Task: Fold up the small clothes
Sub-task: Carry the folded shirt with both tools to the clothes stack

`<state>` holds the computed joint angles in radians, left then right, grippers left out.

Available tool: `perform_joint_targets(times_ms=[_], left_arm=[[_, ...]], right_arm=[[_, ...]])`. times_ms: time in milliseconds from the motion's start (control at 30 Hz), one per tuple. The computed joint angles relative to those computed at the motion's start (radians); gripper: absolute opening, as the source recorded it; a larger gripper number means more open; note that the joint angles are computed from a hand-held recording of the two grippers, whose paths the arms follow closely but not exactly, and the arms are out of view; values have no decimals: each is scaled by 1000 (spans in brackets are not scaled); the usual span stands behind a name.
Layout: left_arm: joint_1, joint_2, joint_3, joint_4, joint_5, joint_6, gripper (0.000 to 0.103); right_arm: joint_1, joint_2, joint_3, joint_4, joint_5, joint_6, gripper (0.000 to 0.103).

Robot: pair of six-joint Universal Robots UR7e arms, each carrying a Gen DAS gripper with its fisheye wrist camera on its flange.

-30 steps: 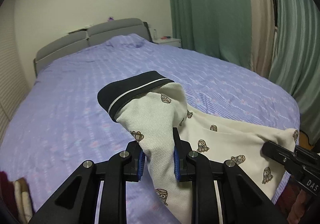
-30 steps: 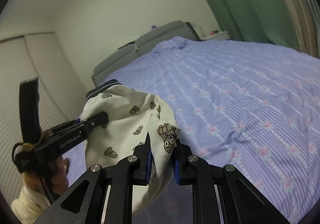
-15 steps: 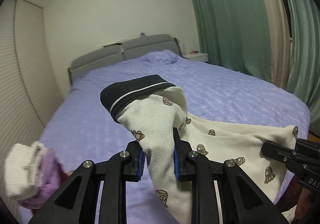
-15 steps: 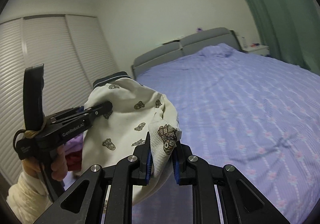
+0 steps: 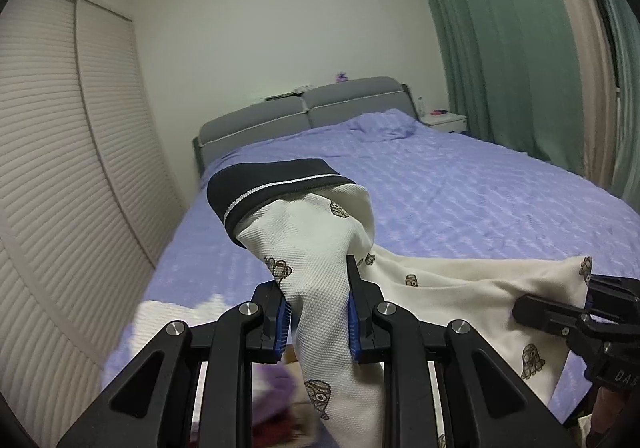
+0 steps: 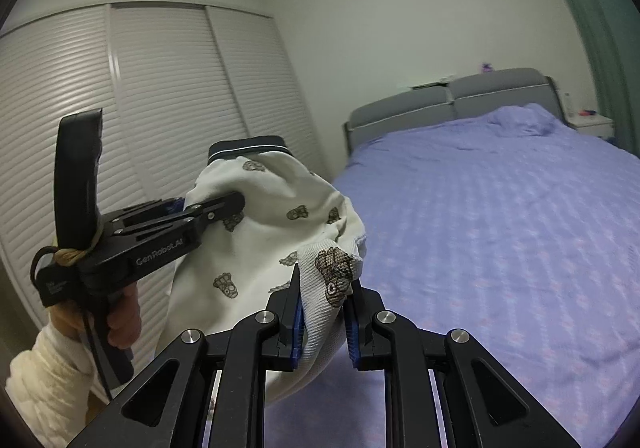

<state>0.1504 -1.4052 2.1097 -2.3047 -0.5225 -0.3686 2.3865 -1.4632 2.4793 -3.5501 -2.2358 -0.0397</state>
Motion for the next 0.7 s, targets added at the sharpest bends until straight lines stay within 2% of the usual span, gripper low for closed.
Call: perform_joint_targets(times_ms=[100,333,400,467,567,700], left_arm=[[27,-35,-14,29,32,33,24],[107,-79,-50,40,119,165,24],[134,-80,-57,25,132,192,24],[168,-71,-66,-5,147,228,24],[217,-43,-68,-117,153,298,24],[277,-12,-72,-220,146,396,24]], right_arm=[[-9,41,-29,-13,46,-21,18],[-78,44,-41,-13,163,-72,18],[-79,85,-56,-32,176,-77,18],[-85,134,-83,-48,192,-79,18],[-98,207,-115,-88,205,-95,18],[-107,304,-148,-144,185,-137,18]])
